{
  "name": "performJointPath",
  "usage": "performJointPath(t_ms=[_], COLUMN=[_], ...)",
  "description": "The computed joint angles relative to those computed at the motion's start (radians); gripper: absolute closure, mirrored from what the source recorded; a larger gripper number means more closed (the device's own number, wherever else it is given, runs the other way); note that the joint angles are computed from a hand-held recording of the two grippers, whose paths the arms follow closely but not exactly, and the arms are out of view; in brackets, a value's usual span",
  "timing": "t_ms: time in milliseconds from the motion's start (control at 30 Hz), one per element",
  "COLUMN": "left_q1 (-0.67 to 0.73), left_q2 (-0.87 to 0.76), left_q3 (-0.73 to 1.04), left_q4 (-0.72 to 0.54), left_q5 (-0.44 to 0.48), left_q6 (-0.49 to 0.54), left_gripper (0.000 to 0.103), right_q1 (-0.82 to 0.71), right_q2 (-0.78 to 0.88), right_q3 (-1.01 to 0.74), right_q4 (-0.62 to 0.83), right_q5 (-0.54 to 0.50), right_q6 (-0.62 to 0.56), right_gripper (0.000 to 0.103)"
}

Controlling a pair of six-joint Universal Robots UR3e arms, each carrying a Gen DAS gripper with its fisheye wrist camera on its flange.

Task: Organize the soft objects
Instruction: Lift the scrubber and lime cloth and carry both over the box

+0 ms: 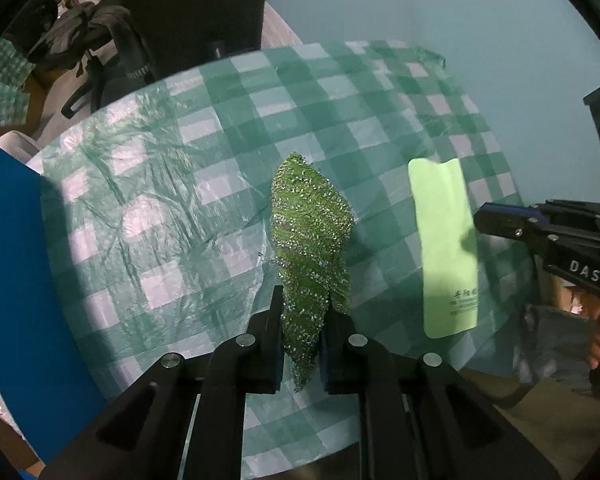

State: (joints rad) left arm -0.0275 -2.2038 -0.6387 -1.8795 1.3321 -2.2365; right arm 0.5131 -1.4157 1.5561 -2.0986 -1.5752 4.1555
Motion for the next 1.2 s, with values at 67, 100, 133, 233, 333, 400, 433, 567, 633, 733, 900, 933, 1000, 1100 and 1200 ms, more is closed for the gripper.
performJointPath(t_ms=[67, 100, 133, 233, 333, 400, 433, 567, 633, 733, 900, 933, 1000, 1100, 1200], left_q1=[-0.004, -0.003, -0.001, 0.007, 0.019, 0.024, 0.029, 0.042, 0.048, 0.056, 0.061, 0.063, 0.066, 0.068, 0.07], left_q2=[-0.047, -0.056, -0.059, -0.087, -0.105, -0.106, -0.106, -0.104, -0.111, -0.116, -0.119, -0.122, -0.13, -0.145, -0.177], left_q3=[0.089, 0.113, 0.128, 0.204, 0.251, 0.255, 0.255, 0.251, 0.264, 0.277, 0.283, 0.289, 0.307, 0.34, 0.407], left_q4=[-0.036, -0.052, -0.061, -0.104, -0.138, -0.141, -0.144, -0.141, -0.15, -0.159, -0.162, -0.165, -0.174, -0.193, -0.229], left_q5=[-0.008, -0.011, -0.017, -0.022, -0.023, -0.022, -0.021, -0.016, -0.015, -0.013, -0.013, -0.013, -0.013, -0.014, -0.016], left_q6=[-0.006, -0.004, -0.004, -0.003, -0.002, 0.0, 0.002, 0.011, 0.012, 0.016, 0.019, 0.019, 0.022, 0.025, 0.031], left_gripper=[0.09, 0.09, 0.09, 0.09, 0.09, 0.09, 0.09, 0.09, 0.09, 0.09, 0.09, 0.09, 0.09, 0.09, 0.09], right_q1=[-0.001, -0.006, -0.005, 0.009, 0.036, 0.042, 0.044, 0.056, 0.065, 0.074, 0.094, 0.097, 0.102, 0.098, 0.077], right_q2=[-0.005, 0.003, 0.026, 0.028, 0.083, 0.112, 0.107, 0.187, 0.236, 0.301, 0.366, 0.369, 0.369, 0.339, 0.287], right_q3=[0.007, 0.004, -0.022, -0.038, -0.111, -0.135, -0.126, -0.202, -0.26, -0.33, -0.413, -0.418, -0.426, -0.386, -0.303], right_q4=[-0.007, -0.006, 0.017, 0.082, 0.145, 0.162, 0.165, 0.207, 0.24, 0.281, 0.332, 0.336, 0.346, 0.325, 0.26], right_q5=[0.007, 0.02, 0.022, 0.0, -0.032, -0.031, -0.03, -0.042, -0.048, -0.049, -0.07, -0.073, -0.083, -0.07, -0.038], right_q6=[0.006, 0.005, 0.008, 0.016, 0.01, 0.003, 0.001, -0.018, -0.031, -0.048, -0.048, -0.041, -0.031, -0.017, 0.017], right_gripper=[0.094, 0.094, 0.092, 0.05, 0.042, 0.041, 0.041, 0.041, 0.041, 0.041, 0.041, 0.044, 0.057, 0.091, 0.094])
